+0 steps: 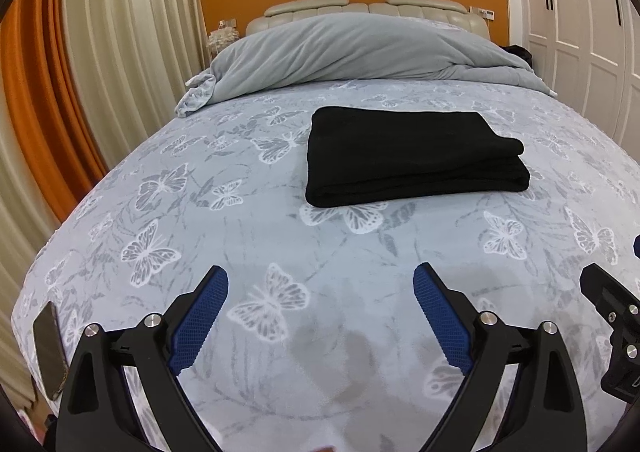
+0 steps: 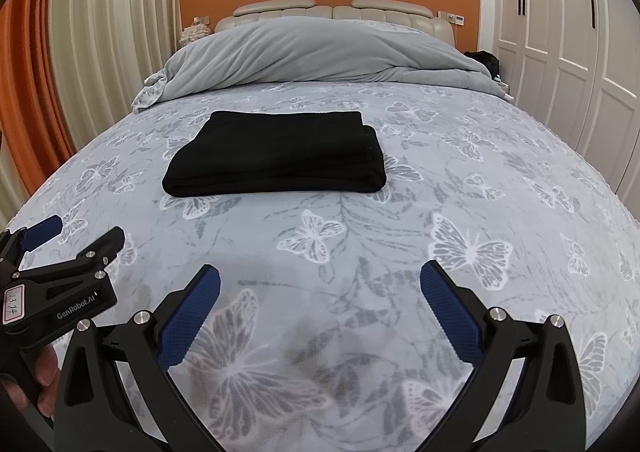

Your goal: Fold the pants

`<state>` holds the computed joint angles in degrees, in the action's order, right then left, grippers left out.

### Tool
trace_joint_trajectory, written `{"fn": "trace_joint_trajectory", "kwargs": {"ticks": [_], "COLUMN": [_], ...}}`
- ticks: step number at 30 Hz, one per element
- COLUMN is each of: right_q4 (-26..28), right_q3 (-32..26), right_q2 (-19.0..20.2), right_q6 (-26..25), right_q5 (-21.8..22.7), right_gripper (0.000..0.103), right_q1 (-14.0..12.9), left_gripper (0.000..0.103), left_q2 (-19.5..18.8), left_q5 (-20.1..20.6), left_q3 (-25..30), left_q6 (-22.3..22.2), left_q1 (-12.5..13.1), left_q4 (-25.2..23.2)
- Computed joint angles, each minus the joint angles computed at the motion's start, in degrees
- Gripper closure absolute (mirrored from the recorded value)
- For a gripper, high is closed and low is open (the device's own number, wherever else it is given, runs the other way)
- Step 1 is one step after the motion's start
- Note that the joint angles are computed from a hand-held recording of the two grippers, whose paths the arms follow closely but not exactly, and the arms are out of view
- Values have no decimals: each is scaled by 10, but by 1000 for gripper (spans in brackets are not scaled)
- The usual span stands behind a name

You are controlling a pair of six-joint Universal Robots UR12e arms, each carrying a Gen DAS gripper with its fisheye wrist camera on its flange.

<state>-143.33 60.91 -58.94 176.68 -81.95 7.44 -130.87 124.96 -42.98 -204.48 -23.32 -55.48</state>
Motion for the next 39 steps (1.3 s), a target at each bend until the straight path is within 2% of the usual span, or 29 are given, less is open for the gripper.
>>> {"fn": "trace_joint_trajectory", "kwargs": {"ticks": [9, 13, 18, 28, 32, 39], "right_q4": [0, -1, 0, 0, -1, -1], "right_q3": [-1, 0, -1, 0, 0, 1], "right_q2": [1, 0, 1, 0, 0, 0], "right_q6": [-3, -3, -3, -2, -1, -3], "right_q5": [0, -1, -2, -2, -4, -4], "right_gripper": [5, 5, 5, 5, 5, 5], "right_q1": [1, 2, 3, 3, 4, 4], "left_gripper": [11, 11, 11, 11, 11, 11], "left_q2": [4, 3, 3, 7, 12, 13], "left_q5": [-22, -18, -21, -45, -74, -83], "left_q3": [-7, -4, -5, -9, -15, -18], "left_q6": [-11, -24, -21, -31, -30, -24], "left_q1": [2, 2, 3, 7, 10, 10], "left_q4": [14, 4, 6, 5, 12, 19]}}
